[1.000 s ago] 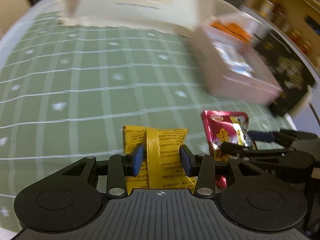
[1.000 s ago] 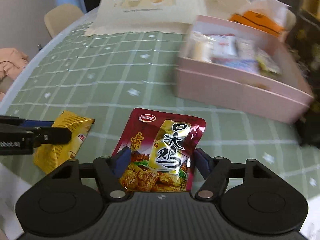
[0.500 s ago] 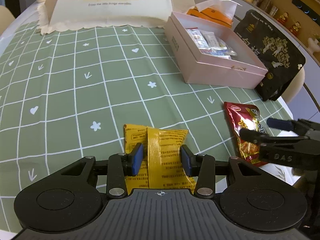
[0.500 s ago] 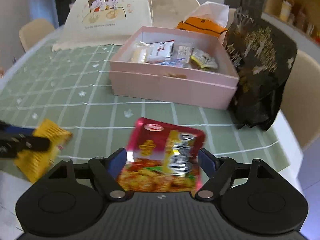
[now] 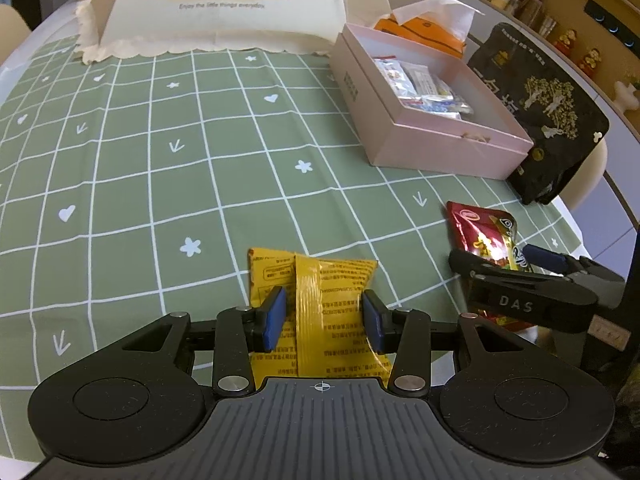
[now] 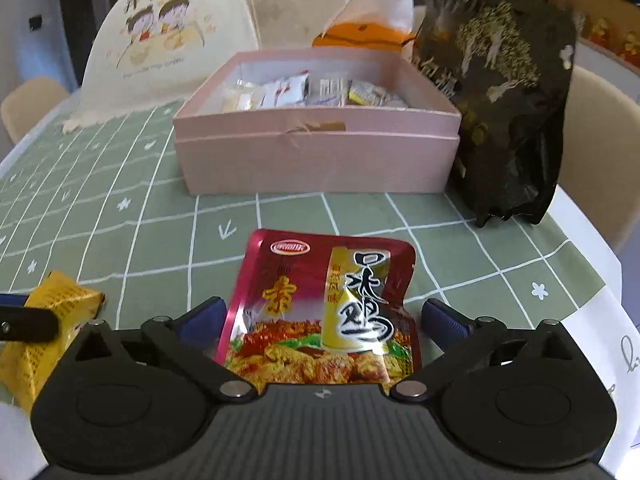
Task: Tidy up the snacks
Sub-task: 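Close the right gripper on the red spicy packet, then lift the red spicy packet off the table with the right gripper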
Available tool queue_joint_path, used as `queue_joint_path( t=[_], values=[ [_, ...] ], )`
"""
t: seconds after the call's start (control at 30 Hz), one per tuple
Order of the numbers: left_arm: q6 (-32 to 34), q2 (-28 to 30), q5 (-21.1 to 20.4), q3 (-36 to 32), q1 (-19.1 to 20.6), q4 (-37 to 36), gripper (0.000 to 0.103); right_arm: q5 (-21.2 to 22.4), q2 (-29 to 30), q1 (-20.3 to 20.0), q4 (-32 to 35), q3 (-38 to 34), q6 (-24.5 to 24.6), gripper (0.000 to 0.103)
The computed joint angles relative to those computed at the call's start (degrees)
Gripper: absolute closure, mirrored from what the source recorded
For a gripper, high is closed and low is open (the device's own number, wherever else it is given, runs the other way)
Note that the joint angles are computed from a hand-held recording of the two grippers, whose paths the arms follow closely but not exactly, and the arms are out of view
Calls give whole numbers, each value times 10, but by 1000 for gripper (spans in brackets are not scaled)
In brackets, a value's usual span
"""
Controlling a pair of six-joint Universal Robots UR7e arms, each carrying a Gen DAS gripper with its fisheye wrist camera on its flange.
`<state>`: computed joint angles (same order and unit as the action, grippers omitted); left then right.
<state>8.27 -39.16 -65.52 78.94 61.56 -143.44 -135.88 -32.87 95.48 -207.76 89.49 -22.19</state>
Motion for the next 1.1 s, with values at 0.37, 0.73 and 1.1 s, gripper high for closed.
queue_joint_path(
  t=[0.37,0.73,1.1],
  values=[
    [-3,0,-2,-1,0,2,56,40,-43,-6,166,-19,4,14],
    [-6,0,2,1,-1,-2,56,50,-89,15,126,52,-48,42],
    [8,2,16,1,-5,0,56,61,-122,24,96,76,-42,84]
  ],
)
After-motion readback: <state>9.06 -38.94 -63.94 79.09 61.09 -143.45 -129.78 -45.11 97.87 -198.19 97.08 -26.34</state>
